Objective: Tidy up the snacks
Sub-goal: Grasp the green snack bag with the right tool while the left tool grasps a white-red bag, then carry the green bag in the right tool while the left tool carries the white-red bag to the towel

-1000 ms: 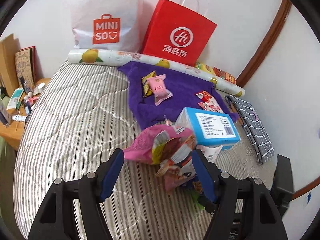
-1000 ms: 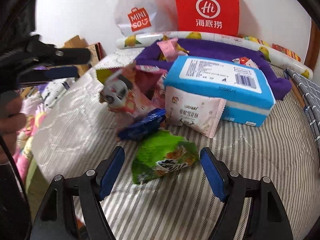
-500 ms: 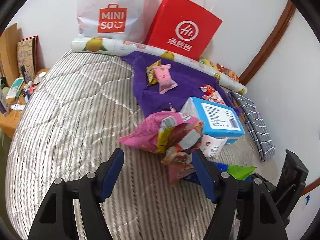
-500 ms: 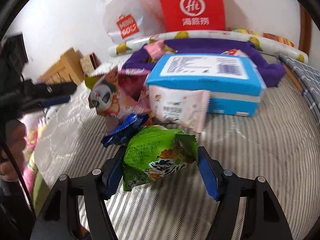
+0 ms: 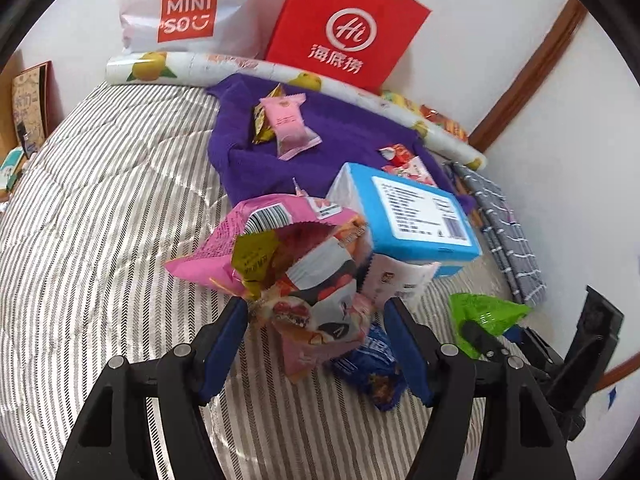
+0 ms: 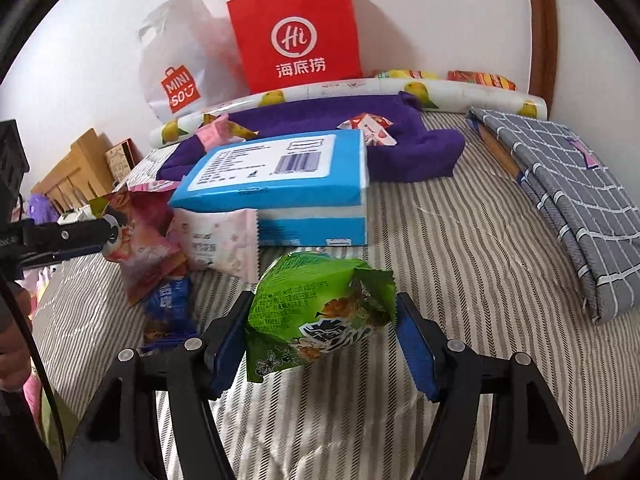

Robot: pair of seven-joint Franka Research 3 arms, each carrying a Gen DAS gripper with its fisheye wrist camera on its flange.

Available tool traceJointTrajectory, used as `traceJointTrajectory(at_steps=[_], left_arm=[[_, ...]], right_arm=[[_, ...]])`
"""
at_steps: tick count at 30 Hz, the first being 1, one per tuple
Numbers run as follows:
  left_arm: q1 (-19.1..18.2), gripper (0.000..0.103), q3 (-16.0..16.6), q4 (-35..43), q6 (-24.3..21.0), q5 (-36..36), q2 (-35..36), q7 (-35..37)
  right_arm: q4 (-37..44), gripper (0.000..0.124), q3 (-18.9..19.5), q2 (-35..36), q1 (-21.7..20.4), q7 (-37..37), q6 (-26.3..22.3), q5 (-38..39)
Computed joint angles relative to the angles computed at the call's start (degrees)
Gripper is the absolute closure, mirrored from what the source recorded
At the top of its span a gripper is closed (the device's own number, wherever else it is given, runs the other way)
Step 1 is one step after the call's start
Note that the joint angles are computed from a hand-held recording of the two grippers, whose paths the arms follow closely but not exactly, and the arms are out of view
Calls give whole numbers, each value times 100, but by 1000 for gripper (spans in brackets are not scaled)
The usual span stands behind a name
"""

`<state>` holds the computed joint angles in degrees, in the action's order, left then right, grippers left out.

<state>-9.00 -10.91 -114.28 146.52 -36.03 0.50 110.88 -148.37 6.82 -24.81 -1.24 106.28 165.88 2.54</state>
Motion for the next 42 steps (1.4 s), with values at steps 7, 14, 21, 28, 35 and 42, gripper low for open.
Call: traceJointTrajectory(at_steps=[7,14,21,28,35,42], left_arm=[[14,42,-87,130,-72,218,248,-285],[105,60,-158,215,-243,-222,375,-107],[115,65,-160,90,-172,-254,232,41],[30,65,-68,-78,-176,-423,-28,307],[-124,65,8,-223,-35,-480,-269,485],[-287,65,34,-153,28,-484,-355,596]], right_arm=[[163,56,33,346,-63,-139,239,-51],[256,56,-216,516,199,-261,214,170],[248,56,-202,551,181,-310,256,199],[318,56,-174,554,154,-289,81,126],[340,58,111,414,-125,113,-206,-433],[412,59,46,131,-113,194,-388,-476]])
